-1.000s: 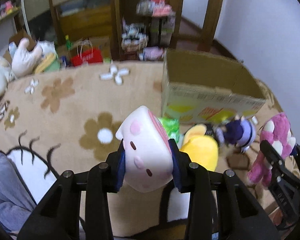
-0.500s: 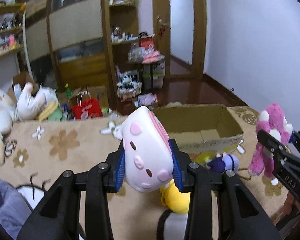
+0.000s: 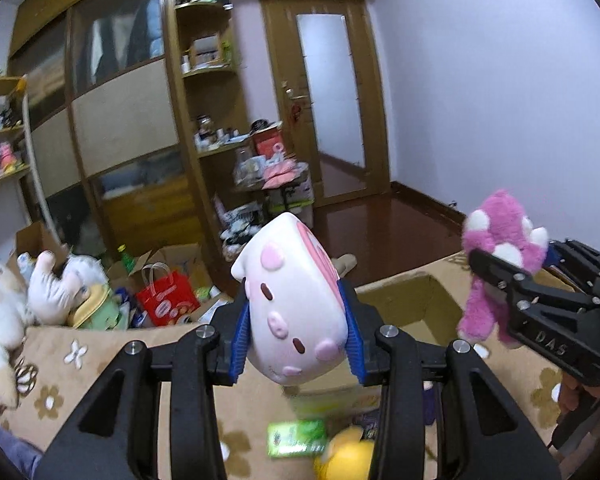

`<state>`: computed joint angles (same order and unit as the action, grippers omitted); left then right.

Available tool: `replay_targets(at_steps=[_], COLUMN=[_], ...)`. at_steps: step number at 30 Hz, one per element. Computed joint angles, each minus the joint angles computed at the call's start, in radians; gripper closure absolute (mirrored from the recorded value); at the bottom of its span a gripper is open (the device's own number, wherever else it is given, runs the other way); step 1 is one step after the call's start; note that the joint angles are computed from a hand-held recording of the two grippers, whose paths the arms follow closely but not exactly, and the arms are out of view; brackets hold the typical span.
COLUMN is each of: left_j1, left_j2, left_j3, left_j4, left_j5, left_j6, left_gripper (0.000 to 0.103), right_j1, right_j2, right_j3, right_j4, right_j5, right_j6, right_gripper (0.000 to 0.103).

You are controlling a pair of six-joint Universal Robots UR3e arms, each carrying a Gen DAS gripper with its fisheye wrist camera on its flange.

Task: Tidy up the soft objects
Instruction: 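Carry the pig cushion and pink bear over the box and release both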

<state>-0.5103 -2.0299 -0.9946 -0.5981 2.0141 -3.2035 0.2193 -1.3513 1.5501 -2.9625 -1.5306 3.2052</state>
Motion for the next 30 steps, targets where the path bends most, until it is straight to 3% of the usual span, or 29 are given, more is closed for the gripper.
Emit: replay_targets(at_steps=[7,11,21,30], left_j1=[-0.003,0.025,0.121,0.125], left_j2=[-0.156,-0.236,-0.324,-0.328], left_j3=[0.146,0.232,0.248,0.19], left_j4=[0.019,-0.014,-0.06,-0.04], left_j5=[0.024,-0.011,-0.135,-0.167], left_j6=[0.045,0.04,-0.017,-0.02], left_gripper=[0.064,0.064,0.062,0.053], right_j1=[-0.043,-0.045,-0.1,-0.076], right_j2=[0.096,0.169,0.294,0.34], right_j3=[-0.049,-0.087,-0.136,-0.162], right_j4=[-0.03,-0.04,-0.022,-0.007], right_j5=[0.068,0.059,0.165,0.139], right_j6=[0.015,0.013,0.036,0.004], right_gripper=[0.046,0.046,0.045,0.043])
